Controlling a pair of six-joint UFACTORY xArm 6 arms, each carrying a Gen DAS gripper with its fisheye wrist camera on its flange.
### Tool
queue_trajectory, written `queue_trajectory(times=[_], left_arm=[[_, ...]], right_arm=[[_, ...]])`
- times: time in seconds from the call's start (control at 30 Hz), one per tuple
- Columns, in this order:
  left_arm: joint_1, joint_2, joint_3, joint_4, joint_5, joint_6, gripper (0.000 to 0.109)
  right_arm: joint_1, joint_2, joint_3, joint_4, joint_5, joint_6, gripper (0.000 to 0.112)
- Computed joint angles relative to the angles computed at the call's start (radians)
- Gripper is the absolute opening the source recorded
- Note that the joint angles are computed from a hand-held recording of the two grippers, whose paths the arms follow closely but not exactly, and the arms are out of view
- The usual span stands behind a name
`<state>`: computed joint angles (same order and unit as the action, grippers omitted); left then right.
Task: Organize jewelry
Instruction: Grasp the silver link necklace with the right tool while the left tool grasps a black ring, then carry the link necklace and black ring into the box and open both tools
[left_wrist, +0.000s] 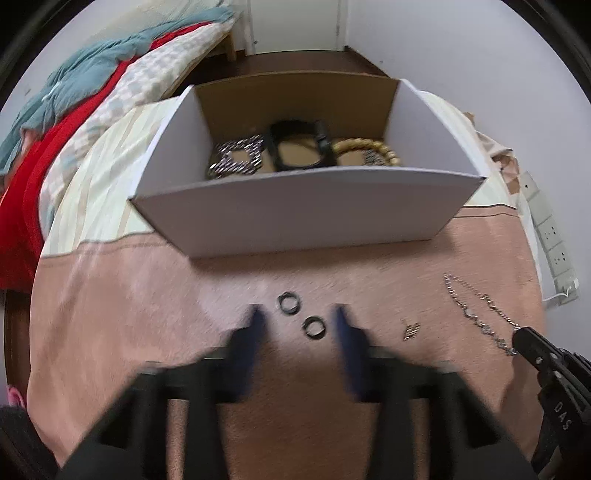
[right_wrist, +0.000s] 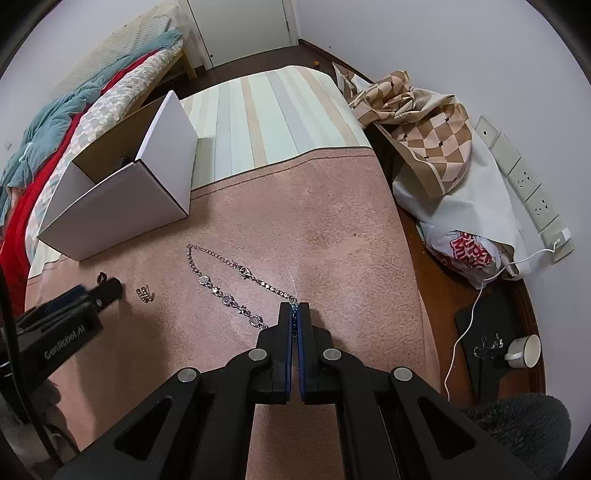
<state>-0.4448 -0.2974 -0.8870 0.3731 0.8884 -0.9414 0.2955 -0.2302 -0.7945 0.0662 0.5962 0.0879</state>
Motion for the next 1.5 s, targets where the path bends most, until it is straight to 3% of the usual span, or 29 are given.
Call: queue_trajectory(times=[0.27, 0.57, 0.87, 1.1, 1.5], left_arm=[[-0.004, -0.016, 0.000, -0.009, -0.008, 0.012, 0.010], [0.010, -0.072, -0.025, -0.010, 0.007, 0.051, 0.010], [0.103, -0.121, -0.132, -0.099, -0.002, 0.190, 0.010], [0.238, -0.033, -0.258, -0.202, -0.014, 0.359, 0.010], [0.372, 0.115, -0.311, -0.417, 0.046, 0.550, 0.010]], right_arm=[[0.009, -0.020, -0.015, 0.026, 0.004, -0.013, 0.002], [0.042, -0.071, -0.079, 0.146, 0.039, -0.102, 0.002], [0.060, -0.044, -0.256, 0.279, 0.095, -0.198, 0.002], [0.107, 0.119, -0.514, 0.270, 0.118, -0.248, 0.002], [0.144, 0.576, -1.004, 0.213, 0.338, -0.231, 0.002]])
